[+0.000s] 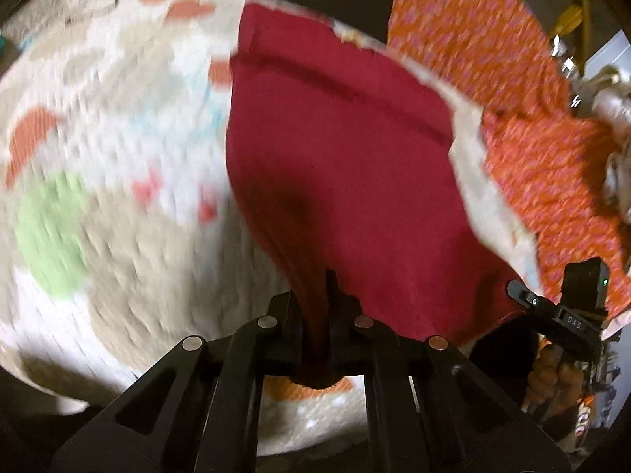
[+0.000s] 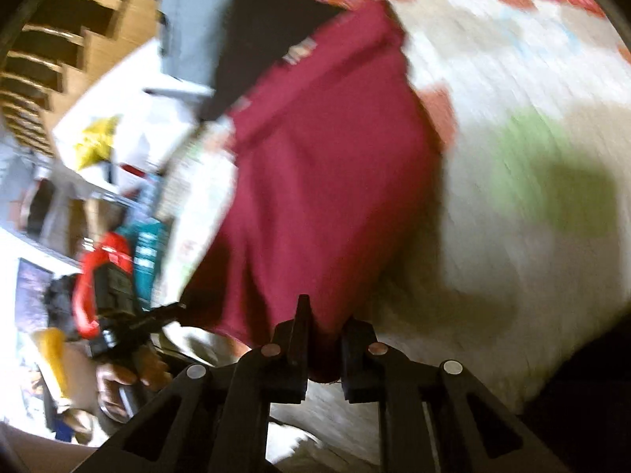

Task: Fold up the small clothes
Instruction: 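Grasp the shirt hem with both tools and lift it toward the collar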

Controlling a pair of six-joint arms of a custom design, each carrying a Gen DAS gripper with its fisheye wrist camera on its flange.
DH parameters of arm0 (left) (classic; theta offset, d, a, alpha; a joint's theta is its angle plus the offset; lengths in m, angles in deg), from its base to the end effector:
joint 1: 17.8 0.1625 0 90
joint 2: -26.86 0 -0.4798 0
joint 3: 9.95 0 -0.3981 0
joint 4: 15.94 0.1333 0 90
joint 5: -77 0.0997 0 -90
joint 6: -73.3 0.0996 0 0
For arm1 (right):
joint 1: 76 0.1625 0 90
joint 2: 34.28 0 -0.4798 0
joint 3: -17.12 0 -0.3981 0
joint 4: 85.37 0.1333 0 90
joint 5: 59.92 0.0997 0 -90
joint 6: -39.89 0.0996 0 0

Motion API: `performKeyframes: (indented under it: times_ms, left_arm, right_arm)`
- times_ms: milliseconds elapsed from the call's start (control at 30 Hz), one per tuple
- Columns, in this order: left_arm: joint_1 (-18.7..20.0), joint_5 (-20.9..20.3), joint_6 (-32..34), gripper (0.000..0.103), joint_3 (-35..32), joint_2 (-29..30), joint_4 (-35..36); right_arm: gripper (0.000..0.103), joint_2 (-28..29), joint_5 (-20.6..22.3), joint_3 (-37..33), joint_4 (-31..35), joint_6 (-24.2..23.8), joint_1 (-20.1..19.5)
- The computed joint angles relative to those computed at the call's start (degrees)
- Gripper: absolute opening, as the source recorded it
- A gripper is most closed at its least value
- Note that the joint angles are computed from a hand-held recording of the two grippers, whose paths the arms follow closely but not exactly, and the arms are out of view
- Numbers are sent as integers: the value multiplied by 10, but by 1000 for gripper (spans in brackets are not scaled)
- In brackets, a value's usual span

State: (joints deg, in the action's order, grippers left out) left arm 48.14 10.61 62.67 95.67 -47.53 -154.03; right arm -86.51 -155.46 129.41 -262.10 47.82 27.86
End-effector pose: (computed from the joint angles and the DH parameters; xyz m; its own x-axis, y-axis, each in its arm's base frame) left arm -0.0830 -0.6106 0.3598 -0.9408 0.1017 -0.3232 0.2204 0.9082 -0.3558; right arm 0.2701 -0.5783 0.1530 -0.9969 -0.0748 0.0235 -0.0773 0.8864 -0.4565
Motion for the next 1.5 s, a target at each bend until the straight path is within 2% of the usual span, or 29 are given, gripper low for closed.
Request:
performKeyframes:
  times_ms: [167, 367, 500, 700, 867, 933, 967, 1033, 1067, 1100, 1133, 1167, 1200, 1267, 1333, 1400, 1500]
  left_arm:
    - [2, -11, 15, 7, -63, 21, -12]
    - [6, -8, 45, 7, -179, 104, -32]
    - [16, -3, 61, 7, -287, 177, -17]
    - [38, 43, 65, 7, -454, 294, -4]
    - [69, 22, 44, 7, -546, 354, 17]
    - [75, 17, 47, 7, -569, 371, 15]
    - [76, 13, 46, 9, -583, 378, 25]
    - [78, 2, 45, 20, -609, 388, 50]
    - [77, 1, 52, 31, -613, 389, 52]
    - [76, 1, 60, 40, -612, 388, 46]
    - [74, 2, 66, 46, -606, 384, 38]
    - [69, 19, 79, 63, -595, 379, 10]
    - [66, 28, 87, 76, -582, 374, -19]
    - [64, 16, 98, 81, -556, 365, -78]
    - [64, 10, 93, 81, -561, 366, -64]
    - [61, 22, 97, 81, -567, 372, -47]
    - [57, 63, 117, 81, -578, 388, -31]
  right_arm:
    - [11, -1, 39, -43, -26, -29, 5]
    - [11, 45, 22, -160, -12, -68, 13]
    - [11, 94, 6, -268, 25, -87, 12]
    - [11, 178, -25, -436, 100, -83, -10]
    - [11, 270, -68, -595, 190, -80, -32]
    - [11, 295, -73, -632, 192, -83, -39]
    - [11, 307, -65, -657, 205, -80, -45]
    - [18, 321, -65, -696, 249, -51, -51]
    - [21, 320, -57, -698, 253, -35, -55]
    - [24, 312, -47, -684, 233, -27, -58]
    - [36, 304, -51, -667, 205, -26, -57]
    - [46, 292, -68, -642, 159, -28, -54]
    - [47, 282, -75, -621, 122, -29, -53]
    - [47, 261, -65, -586, 90, -36, -52]
    - [47, 256, -63, -581, 106, -62, -47]
    - [46, 268, -82, -599, 135, -106, -36]
    - [38, 298, -91, -641, 172, -164, -25]
